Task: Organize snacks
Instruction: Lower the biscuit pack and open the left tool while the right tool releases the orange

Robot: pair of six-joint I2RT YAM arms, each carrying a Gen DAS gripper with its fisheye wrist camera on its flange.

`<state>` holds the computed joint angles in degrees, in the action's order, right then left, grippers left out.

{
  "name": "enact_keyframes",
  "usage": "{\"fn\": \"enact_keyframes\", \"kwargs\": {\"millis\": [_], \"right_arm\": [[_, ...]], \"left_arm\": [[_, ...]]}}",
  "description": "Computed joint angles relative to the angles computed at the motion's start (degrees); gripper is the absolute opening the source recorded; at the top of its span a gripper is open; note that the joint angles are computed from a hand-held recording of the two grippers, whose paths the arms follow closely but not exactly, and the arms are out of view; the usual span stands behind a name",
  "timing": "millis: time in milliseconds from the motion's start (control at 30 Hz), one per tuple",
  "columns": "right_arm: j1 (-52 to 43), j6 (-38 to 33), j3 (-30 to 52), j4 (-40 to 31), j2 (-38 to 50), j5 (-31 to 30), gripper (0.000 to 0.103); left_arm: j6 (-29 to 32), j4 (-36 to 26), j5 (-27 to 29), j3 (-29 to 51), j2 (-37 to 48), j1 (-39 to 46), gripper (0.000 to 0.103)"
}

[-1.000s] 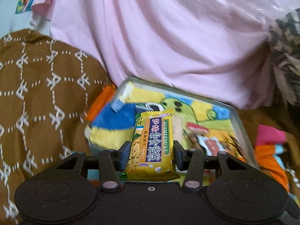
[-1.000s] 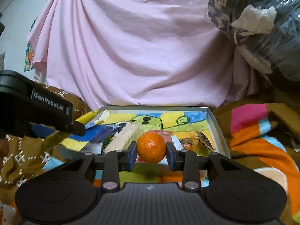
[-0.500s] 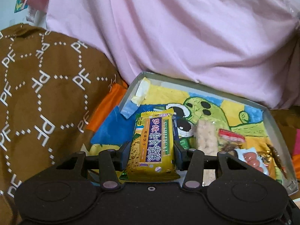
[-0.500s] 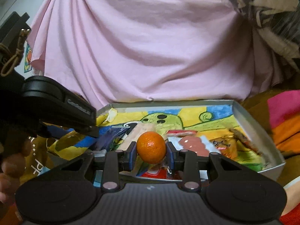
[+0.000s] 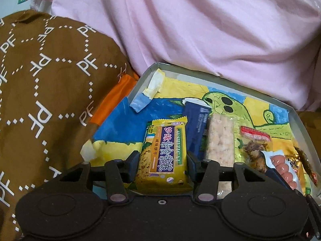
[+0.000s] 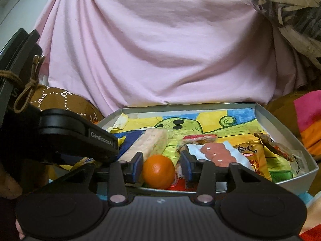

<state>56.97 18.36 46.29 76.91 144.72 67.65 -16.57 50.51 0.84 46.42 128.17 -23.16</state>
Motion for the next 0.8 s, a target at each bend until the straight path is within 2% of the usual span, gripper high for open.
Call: {"fn": "enact_keyframes", "kwargs": {"millis": [267,567,600,633,733,800], "right_arm": [[0.0,0.2,0.5,-0.3,0.3,0.4,0.059],[0.1,0.1,0.8,-1.3,0.3,1.3,0.064],[0.2,0.2,0.8,-1.6,0.1,1.3,0.065],[0.2,0.4,0.6,-1.7,-0.1,1.3,0.065],[0.8,-0.9,0.2,-1.3,-0.8,1.7,0.077],[1.6,-4.6,-0.1,3.2,-0.2,3.6,0.089]], "left_arm": [[0.6,1.0,1.6,-0.9,-0.2,0.5,0.066],[-0.7,1.2,2.2,-0.8,-0.2,0.7,0.070],[-1.1,1.4,2.2,-1.1,-0.4,0.8,0.074],[-1.5,1.9,1.7,-1.6,-0.7,0.8,0.083],[-3.2,4.0,1.4,-3.6,-1.8,1.1,0.097],[-4.1,5.3,1.9,-5.1,-2.9,1.5,0.100]]}}
